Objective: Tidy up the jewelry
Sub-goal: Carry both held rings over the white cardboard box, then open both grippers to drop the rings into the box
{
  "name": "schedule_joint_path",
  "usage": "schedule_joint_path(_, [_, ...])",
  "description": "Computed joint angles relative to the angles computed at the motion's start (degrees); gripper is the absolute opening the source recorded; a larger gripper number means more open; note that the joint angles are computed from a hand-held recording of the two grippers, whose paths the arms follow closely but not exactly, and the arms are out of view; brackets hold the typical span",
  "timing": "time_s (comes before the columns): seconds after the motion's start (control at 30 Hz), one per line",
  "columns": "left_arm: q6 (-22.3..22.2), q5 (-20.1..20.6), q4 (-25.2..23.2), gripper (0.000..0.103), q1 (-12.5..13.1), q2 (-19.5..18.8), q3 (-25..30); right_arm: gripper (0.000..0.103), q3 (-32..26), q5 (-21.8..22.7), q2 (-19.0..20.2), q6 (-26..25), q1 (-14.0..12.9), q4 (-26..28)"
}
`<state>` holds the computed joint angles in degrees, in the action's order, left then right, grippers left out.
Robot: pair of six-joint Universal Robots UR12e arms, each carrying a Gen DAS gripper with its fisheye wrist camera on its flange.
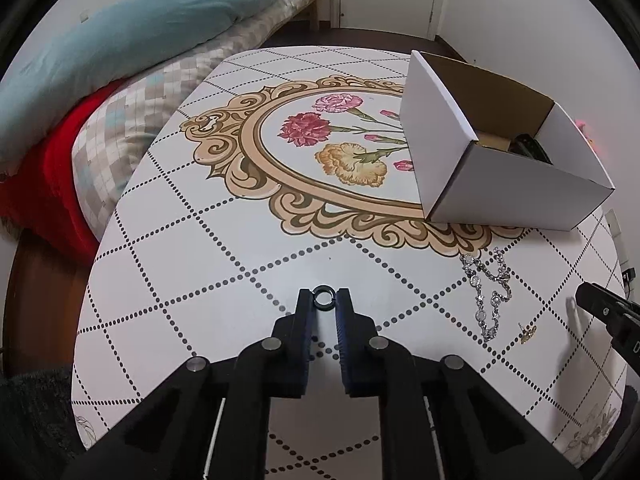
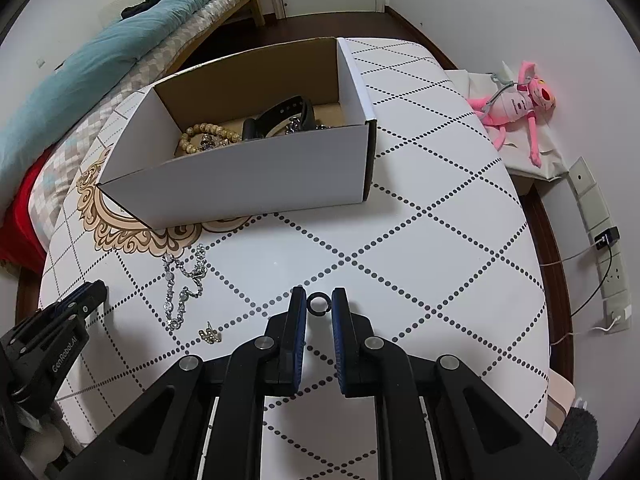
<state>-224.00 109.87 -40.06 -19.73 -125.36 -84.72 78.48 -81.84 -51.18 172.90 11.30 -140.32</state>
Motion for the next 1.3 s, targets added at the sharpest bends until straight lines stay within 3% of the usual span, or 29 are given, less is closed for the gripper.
schedule_joint_path(0.37, [1.6,-0.7,4.2,0.009,-0.3,1.5,0.2,0.013,-0.7,4.3,-1.2,0.3,-0.2,-2.4])
schedule_joint_path(0.53, [4.7,-4.2,7.2,0.009,0.4,1.0,3.9,0.013,-5.2,7.9,-0.1,1.7,-0.7,-2.4])
schedule_joint_path(0.63, [6.8,-9.6,7.1,0.009,2.0,-0.8,7.7,0.013,-10.6,8.2,2.4,1.7,-0.6,0.0])
schedule_joint_path(0.8, [8.9,-16.2,3.0,0.009,4.0,-4.0,13.9,0.013,-22.2,7.5,8.5,0.7,-0.7,9.2])
schedule_joint_path(0.9, [9.9,-17.5,-0.6,0.010,4.7,-5.8,17.4,0.013,-28.5,5.9,11.9,-1.3,-0.5,14.9])
schedule_joint_path(1.07, [10.6,-16.3,-7.6,0.012,5.1,-8.5,22.9,0.015,-36.7,5.2,16.2,-2.0,-0.5,23.6])
schedule_joint_path(1.1, [10.4,-15.6,-8.5,0.012,5.1,-8.8,23.6,0.020,-37.4,5.1,16.5,-1.8,-0.5,24.2])
schedule_joint_path(1.13, [10.1,-15.0,-9.8,0.015,5.1,-9.1,24.3,0.028,-37.6,4.9,16.6,-1.5,-0.5,24.2])
schedule_joint_path(1.2, [9.5,-13.7,-11.0,0.038,5.1,-9.3,25.0,0.036,-37.8,5.0,16.7,-1.7,-0.6,24.3])
schedule_joint_path(1.23, [9.1,-11.6,-12.0,0.065,4.9,-9.3,25.4,0.038,-37.7,4.4,16.6,-1.7,-0.6,24.1])
schedule_joint_path(1.27, [8.9,-10.5,-12.2,0.080,4.8,-9.3,25.5,0.041,-37.3,3.8,16.4,-1.9,-0.5,23.6])
schedule_joint_path(1.3, [8.5,-9.1,-11.8,0.081,4.7,-9.1,25.1,0.051,-37.1,3.2,16.2,-2.1,-0.5,23.3])
